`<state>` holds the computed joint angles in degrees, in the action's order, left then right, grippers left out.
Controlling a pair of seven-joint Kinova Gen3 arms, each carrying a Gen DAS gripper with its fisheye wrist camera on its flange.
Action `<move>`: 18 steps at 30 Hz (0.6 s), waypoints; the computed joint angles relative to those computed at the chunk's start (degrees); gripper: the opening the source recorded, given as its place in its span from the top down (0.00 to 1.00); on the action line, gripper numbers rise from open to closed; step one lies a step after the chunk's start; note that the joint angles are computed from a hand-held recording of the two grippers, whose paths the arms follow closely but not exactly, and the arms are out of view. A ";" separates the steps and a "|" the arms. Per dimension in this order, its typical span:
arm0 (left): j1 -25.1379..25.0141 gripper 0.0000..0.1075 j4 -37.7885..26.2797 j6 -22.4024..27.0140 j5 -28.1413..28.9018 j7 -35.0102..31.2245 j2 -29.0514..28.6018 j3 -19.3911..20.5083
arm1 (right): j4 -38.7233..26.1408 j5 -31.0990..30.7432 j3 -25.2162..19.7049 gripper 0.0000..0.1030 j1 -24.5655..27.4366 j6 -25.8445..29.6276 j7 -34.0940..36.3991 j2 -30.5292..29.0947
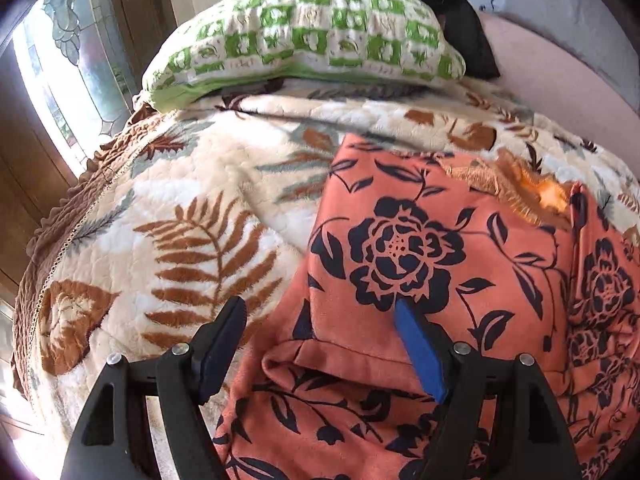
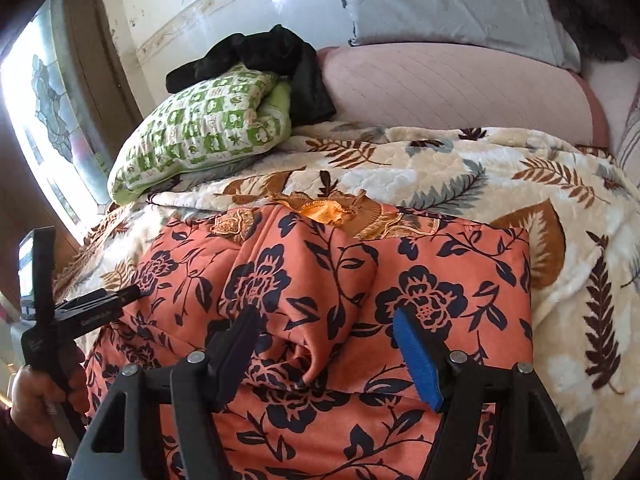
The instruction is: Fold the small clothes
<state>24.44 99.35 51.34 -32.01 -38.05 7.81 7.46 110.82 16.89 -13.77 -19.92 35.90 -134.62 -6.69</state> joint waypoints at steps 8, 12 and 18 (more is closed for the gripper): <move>-3.97 0.28 2.23 -6.10 6.79 -4.25 -1.17 -0.81 | -6.55 12.27 -4.11 0.30 -7.75 6.04 -8.50 9.88; -6.55 0.26 3.60 -8.95 11.81 -8.66 -2.05 -1.08 | -11.76 13.15 -0.53 0.31 -12.72 10.73 -6.00 17.43; -7.92 0.26 3.91 -9.67 14.85 -11.76 -2.49 -1.09 | -12.92 2.96 -0.90 0.79 -3.91 6.99 0.27 17.86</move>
